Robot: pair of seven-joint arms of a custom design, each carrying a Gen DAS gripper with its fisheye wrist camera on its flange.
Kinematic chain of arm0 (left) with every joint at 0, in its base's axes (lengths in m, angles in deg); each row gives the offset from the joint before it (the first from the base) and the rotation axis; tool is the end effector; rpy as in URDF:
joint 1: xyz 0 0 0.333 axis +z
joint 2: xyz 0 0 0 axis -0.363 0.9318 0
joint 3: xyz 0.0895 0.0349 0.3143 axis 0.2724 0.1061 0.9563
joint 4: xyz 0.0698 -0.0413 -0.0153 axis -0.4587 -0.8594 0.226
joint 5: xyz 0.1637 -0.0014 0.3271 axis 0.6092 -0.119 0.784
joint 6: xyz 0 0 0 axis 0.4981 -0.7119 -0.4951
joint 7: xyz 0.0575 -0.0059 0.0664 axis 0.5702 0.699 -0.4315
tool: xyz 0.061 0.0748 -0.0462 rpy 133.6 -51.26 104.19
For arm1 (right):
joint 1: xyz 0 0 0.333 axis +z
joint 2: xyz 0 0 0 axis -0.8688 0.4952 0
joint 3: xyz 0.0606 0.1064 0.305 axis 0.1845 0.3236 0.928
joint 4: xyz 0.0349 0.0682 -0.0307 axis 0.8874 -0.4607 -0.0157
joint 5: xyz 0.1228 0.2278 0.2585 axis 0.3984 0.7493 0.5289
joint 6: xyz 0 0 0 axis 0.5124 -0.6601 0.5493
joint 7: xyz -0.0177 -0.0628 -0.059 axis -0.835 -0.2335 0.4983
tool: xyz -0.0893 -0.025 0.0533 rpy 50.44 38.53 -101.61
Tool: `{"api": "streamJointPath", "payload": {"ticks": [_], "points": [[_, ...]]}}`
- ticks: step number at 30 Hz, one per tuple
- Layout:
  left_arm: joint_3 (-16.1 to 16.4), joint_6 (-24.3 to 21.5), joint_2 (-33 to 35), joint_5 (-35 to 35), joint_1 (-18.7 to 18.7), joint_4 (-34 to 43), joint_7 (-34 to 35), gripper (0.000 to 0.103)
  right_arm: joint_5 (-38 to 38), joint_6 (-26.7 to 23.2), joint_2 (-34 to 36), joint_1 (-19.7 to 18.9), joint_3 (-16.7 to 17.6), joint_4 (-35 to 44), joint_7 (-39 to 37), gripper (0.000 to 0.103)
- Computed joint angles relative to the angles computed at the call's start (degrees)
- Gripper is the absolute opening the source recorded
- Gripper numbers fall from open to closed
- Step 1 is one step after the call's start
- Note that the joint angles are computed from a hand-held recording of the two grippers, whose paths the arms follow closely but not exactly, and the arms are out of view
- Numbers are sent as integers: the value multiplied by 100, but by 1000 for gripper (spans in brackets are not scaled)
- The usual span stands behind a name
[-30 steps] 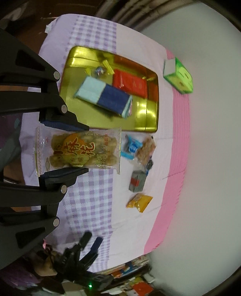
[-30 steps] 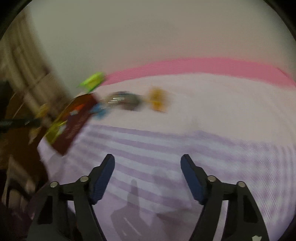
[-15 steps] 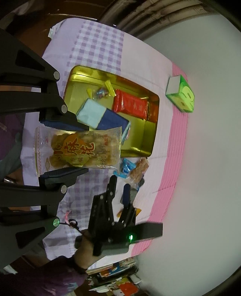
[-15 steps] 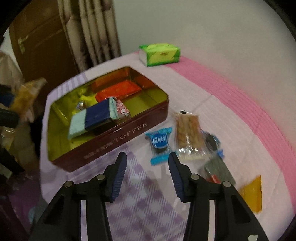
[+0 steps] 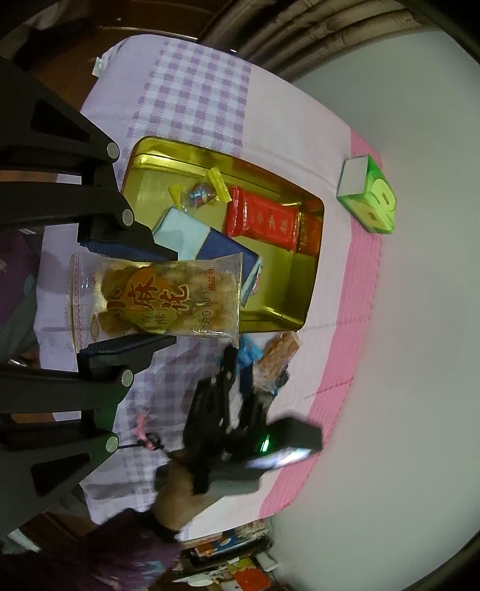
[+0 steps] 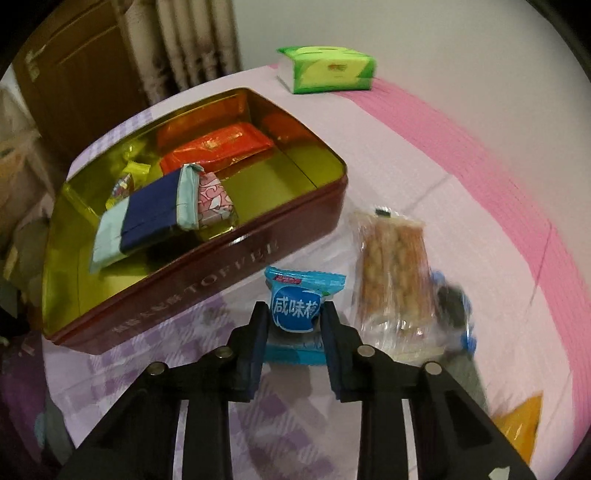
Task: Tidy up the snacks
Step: 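Grasp the blue-wrapped candy with the right gripper while the left holds the cracker bag, then carry the cracker bag over the gold tin and open the left gripper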
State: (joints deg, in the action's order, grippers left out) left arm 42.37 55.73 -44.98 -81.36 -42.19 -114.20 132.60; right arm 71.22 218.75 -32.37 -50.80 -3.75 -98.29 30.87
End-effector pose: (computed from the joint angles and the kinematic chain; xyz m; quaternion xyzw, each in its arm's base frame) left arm 0.3551 -0.2073 0.5559 -0.6592 0.7069 -0.2457 0.0735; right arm 0.4758 0.0653 0.4669 -0.8837 0.3981 -0.0762 0.2343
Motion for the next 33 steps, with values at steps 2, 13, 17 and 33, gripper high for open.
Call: {"api": "streamJointPath", "payload": {"ticks": [2, 13, 17, 33], "points": [[3, 44, 0, 18, 9, -26, 10, 37, 603, 56, -495, -11, -182, -429, -99, 23], [22, 777, 230, 206, -7, -168, 303, 37, 790, 489, -2641, -893, -776, -2178, 647, 23], [58, 1016, 307, 215, -68, -255, 451, 37, 716, 821, -2389, -1091, -929, -2179, 905, 23], [-74, 1094, 522, 395, 25, -280, 462, 37, 837, 1696, -2146, -930, -1098, -2473, 1091, 24]]}}
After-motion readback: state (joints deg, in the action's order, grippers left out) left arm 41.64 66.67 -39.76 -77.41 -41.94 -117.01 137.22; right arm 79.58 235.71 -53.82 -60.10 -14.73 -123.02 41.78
